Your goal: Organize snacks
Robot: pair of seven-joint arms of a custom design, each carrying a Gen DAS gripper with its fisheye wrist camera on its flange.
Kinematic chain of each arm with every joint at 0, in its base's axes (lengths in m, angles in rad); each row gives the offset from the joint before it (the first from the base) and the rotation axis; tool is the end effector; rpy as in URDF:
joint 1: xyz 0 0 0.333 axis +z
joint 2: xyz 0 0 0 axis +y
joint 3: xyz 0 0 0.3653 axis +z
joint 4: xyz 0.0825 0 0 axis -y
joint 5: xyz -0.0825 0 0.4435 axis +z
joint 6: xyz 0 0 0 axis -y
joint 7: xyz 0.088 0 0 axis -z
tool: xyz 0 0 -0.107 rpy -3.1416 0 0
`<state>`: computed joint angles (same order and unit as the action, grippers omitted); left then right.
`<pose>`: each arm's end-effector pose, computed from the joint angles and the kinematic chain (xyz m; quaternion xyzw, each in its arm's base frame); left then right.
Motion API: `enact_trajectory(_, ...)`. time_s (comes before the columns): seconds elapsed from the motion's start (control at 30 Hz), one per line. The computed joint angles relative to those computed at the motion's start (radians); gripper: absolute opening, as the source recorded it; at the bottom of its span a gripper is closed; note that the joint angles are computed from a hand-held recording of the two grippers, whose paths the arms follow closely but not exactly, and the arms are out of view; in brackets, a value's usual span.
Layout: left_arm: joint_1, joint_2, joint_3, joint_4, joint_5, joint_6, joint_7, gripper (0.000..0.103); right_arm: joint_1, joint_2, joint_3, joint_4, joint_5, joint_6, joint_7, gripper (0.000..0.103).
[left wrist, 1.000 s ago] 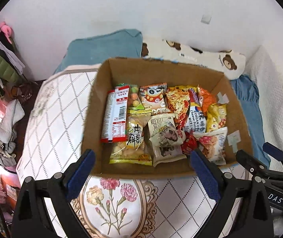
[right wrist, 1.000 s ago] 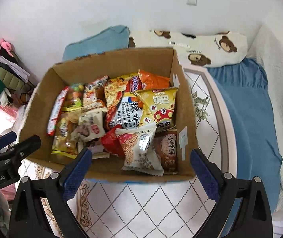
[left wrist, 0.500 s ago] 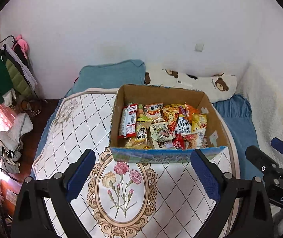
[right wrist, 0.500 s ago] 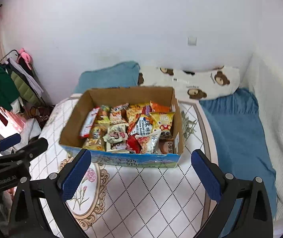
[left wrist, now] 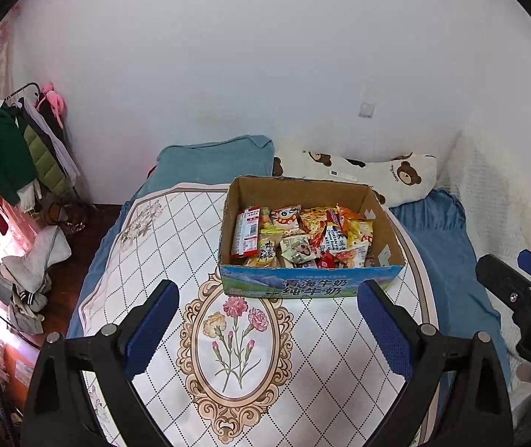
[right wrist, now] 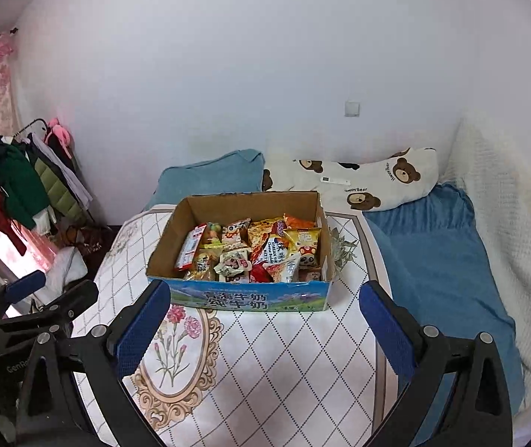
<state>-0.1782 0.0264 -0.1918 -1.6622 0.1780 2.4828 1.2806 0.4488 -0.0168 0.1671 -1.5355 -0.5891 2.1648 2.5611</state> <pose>0.6345 -0.2448 0.7138 -0.5917 0.7040 -0.3133 0.2370 0.5420 0.3583 0.7792 -0.5754 0.7056 -0.2756 0.3085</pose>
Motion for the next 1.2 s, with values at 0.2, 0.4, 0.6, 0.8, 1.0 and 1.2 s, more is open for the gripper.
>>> enact_trajectory(0.2, -0.003, -0.009, -0.003, -0.01, 0.007, 0.004, -0.003, 0.098, -0.002, -0.033, 0.01, -0.023, -0.002, 0.007, 0.007, 0.103)
enact_trajectory(0.4, -0.009, 0.014, -0.005, 0.011, 0.014, -0.004, 0.005, 0.103, -0.013, -0.035, 0.014, -0.031, 0.009, 0.016, 0.001, 0.103)
enact_trajectory(0.6, -0.024, 0.076, 0.001, 0.071, 0.067, -0.02, -0.028, 0.103, -0.018, 0.005, -0.001, -0.012, 0.003, 0.017, 0.004, 0.103)
enact_trajectory(0.8, -0.046, 0.165, 0.015, 0.16, 0.105, -0.063, -0.053, 0.103, -0.021, 0.067, -0.034, 0.024, 0.003, 0.025, 0.008, 0.103)
enact_trajectory(1.0, -0.062, 0.244, 0.026, 0.245, 0.103, -0.117, -0.038, 0.103, -0.019, 0.134, -0.068, 0.071, 0.011, 0.027, -0.008, 0.103)
enact_trajectory(1.2, -0.078, 0.305, 0.04, 0.31, 0.108, -0.168, -0.042, 0.103, -0.02, 0.18, -0.097, 0.083, 0.046, 0.048, -0.028, 0.103)
